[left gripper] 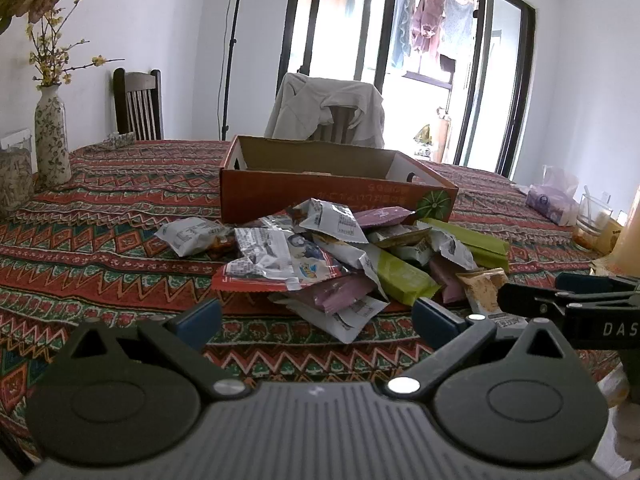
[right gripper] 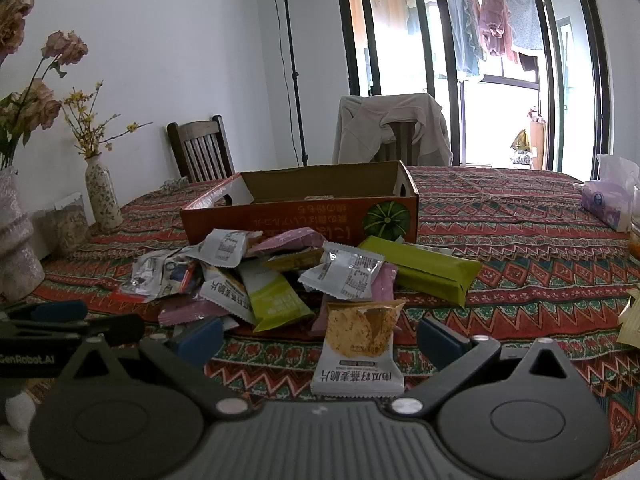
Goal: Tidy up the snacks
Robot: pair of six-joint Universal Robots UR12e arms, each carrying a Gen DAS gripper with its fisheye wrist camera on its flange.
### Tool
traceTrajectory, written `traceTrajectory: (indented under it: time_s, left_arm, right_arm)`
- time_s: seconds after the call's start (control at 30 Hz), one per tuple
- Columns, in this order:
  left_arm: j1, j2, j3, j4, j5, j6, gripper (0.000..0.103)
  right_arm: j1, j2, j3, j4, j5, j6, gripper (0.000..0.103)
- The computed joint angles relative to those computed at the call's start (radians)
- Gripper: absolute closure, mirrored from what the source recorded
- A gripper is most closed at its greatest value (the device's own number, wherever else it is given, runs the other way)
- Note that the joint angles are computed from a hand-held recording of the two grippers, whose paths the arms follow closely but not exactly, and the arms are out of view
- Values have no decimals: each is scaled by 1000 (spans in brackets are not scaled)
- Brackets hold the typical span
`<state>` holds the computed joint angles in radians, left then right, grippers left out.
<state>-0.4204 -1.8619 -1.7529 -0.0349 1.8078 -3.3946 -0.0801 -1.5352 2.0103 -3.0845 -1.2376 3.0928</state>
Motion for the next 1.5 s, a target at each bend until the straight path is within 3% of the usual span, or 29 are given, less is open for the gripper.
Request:
traceTrajectory:
  time_s: [1.5]
  left_arm:
    - [4,-1,-10,15,-5,-21,0]
  right_arm:
    - [3,5,-1,9,-3,-5,0]
